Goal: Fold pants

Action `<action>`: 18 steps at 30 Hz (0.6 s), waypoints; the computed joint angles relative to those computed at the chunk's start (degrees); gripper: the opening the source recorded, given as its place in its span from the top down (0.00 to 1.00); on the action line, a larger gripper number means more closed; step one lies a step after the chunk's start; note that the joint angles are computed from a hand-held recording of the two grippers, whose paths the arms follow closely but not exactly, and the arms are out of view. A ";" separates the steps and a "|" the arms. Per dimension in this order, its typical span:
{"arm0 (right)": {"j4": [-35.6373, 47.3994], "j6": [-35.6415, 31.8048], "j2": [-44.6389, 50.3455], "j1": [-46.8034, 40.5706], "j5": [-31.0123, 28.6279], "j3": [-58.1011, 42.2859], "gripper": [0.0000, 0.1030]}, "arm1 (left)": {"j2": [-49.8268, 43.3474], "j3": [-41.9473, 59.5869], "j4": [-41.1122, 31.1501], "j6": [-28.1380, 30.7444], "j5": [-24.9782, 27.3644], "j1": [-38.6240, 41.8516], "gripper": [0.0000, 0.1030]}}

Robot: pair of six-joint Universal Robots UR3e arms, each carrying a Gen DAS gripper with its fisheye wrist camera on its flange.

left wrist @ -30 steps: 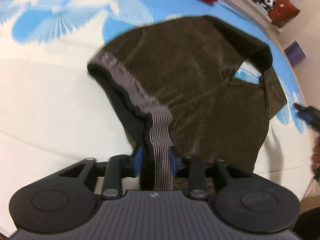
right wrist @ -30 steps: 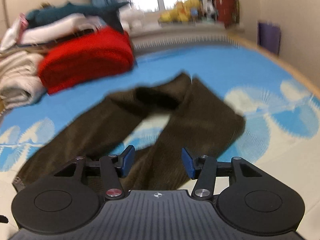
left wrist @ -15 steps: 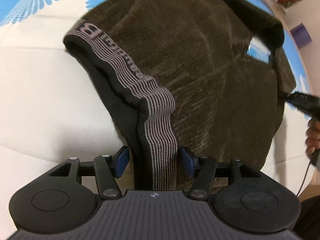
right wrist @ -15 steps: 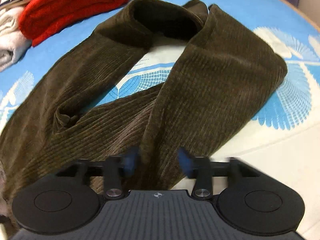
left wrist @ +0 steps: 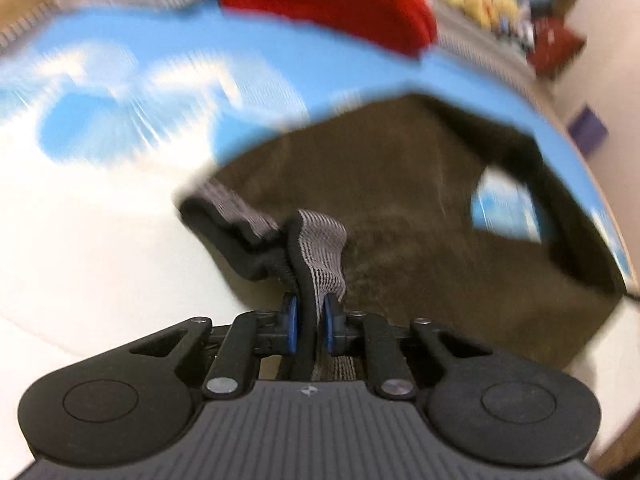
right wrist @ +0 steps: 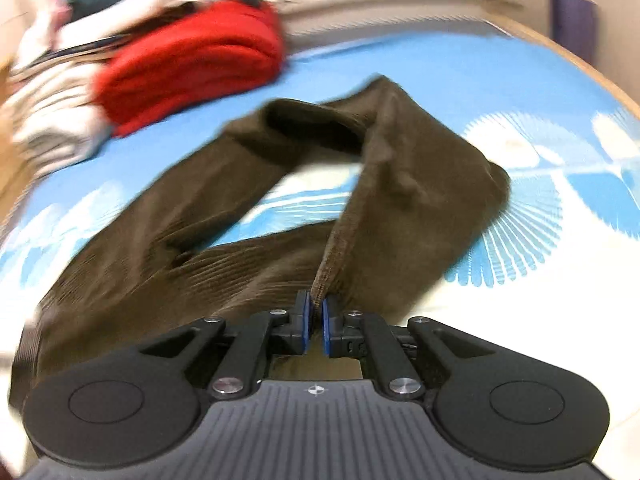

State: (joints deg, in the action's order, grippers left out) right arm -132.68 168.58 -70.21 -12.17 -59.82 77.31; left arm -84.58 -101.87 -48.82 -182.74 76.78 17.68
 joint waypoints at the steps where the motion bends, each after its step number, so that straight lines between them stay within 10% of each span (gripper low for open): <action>1: 3.37 -6.39 -3.89 -2.19 4.60 3.43 0.94 | 2.00 -1.18 1.52 0.16 1.36 0.73 0.88; 4: 29.32 -30.68 -10.77 -6.70 14.79 4.21 0.94 | 4.34 -2.12 -0.36 -0.21 7.99 1.77 0.88; 8: 42.99 -43.42 -10.94 -4.15 8.06 1.06 0.93 | -1.46 2.85 -13.53 -0.21 12.84 2.22 0.88; 12: 35.76 -33.64 -7.28 -5.52 10.54 -0.70 0.89 | -3.30 3.57 -11.73 -1.62 14.08 1.30 0.86; 15: 18.42 -14.41 -2.82 -4.18 9.07 -0.69 0.58 | -4.85 5.15 -13.57 -2.36 12.89 2.49 0.73; 18: 6.09 0.41 5.36 0.69 2.48 -6.22 0.54 | -6.19 6.50 -16.31 -4.01 12.63 2.98 0.50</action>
